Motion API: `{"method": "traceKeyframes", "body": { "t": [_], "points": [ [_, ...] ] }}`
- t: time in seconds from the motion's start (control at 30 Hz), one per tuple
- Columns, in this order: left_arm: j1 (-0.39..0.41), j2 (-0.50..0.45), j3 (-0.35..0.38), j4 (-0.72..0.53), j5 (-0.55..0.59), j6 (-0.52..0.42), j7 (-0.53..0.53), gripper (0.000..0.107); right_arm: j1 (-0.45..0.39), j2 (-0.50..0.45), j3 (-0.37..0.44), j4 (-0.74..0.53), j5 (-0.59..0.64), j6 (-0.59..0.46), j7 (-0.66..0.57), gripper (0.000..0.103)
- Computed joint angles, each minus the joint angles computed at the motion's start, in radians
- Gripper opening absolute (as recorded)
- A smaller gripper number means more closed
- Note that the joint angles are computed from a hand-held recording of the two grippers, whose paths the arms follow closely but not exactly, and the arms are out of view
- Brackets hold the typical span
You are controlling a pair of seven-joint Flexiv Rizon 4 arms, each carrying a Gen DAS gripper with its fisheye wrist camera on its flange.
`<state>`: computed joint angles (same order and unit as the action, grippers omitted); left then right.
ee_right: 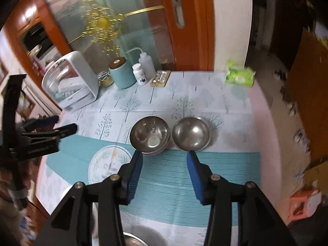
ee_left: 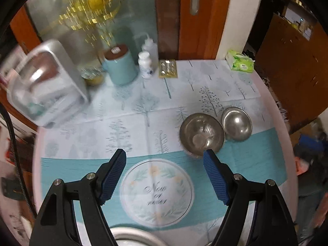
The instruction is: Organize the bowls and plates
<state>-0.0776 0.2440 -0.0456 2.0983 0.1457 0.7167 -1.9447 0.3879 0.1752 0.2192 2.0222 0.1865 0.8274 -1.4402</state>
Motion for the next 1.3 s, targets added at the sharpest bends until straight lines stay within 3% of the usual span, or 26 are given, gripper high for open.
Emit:
{"method": "traceKeyframes", "body": {
  "t": [0.17,0.3,0.53,0.77,0.83,0.93,1.0,1.1,1.3],
  "points": [
    [-0.01,-0.154,0.055,0.053,-0.205,0.167,0.152,0.076,0.009,-0.123,-0.01,-0.057,0.095,-0.02,0.041,0.045],
    [-0.011,-0.277,0.053,0.083,-0.383,0.251,0.295,0.076,-0.001,-0.226,0.001,-0.09,0.152,-0.018,0.081,0.045],
    [-0.006,-0.403,0.024,0.073,-0.492,0.306,0.378,0.076,-0.025,-0.365,0.027,-0.131,0.195,0.011,0.157,0.045],
    [-0.001,-0.467,0.006,0.052,-0.533,0.323,0.427,0.071,-0.041,-0.448,0.047,-0.156,0.184,0.05,0.218,0.043],
    [0.002,-0.477,0.0,0.049,-0.552,0.327,0.448,0.067,-0.05,-0.467,0.056,-0.166,0.192,0.052,0.222,0.038],
    [0.006,-0.496,-0.012,0.041,-0.587,0.32,0.479,0.049,-0.054,-0.488,0.06,-0.177,0.177,0.047,0.234,0.028],
    [0.008,-0.507,-0.017,0.035,-0.604,0.31,0.498,0.03,-0.054,-0.502,0.064,-0.184,0.17,0.049,0.238,0.02],
    [-0.002,-0.509,-0.004,0.032,-0.574,0.306,0.491,0.012,-0.061,-0.513,0.072,-0.192,0.173,0.052,0.23,0.013],
    [0.01,-0.476,-0.011,0.07,-0.645,0.293,0.521,0.007,-0.065,-0.491,0.077,-0.179,0.143,0.037,0.226,0.012]
  ]
}}
